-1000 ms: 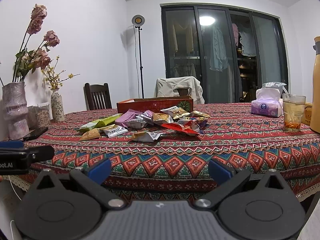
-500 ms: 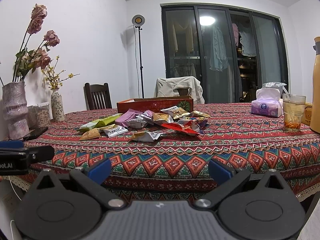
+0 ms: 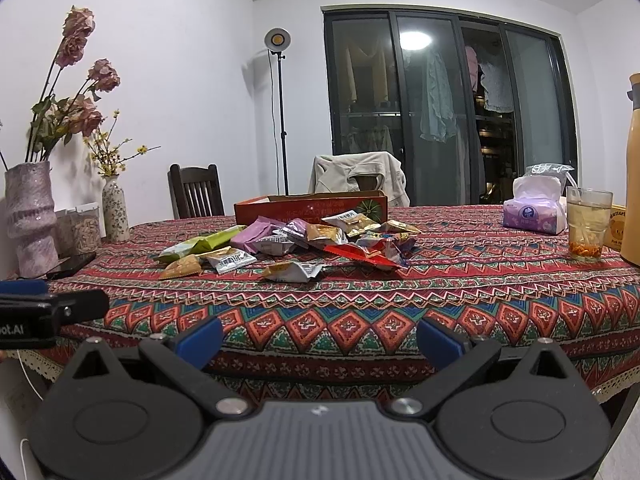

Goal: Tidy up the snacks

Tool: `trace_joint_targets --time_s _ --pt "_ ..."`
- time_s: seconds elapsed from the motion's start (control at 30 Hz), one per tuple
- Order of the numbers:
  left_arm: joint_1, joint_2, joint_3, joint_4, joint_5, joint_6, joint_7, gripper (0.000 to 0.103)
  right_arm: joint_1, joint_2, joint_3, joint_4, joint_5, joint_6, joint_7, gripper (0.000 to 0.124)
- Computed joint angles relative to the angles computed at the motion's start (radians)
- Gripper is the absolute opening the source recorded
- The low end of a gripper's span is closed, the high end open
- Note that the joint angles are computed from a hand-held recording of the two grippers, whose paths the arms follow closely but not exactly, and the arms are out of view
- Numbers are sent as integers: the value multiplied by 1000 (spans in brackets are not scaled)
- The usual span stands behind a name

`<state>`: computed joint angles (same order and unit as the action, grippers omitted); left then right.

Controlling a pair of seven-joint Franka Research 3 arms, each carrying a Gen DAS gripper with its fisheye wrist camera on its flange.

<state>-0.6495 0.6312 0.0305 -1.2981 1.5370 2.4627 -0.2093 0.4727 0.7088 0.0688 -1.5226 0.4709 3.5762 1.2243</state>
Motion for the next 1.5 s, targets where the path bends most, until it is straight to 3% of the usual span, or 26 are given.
trace_joint_targets --time_s 1.17,1.33,1.5 --pt "4 12 1 18 -19 7 17 103 -5 6 2 7 -10 2 2 103" --pt "14 52 12 80 -62 -8 79 103 -23 30 5 39 -36 15 -5 103" --pt "51 117 20 185 -189 16 183 103 -57 87 16 138 -99 -43 -6 103"
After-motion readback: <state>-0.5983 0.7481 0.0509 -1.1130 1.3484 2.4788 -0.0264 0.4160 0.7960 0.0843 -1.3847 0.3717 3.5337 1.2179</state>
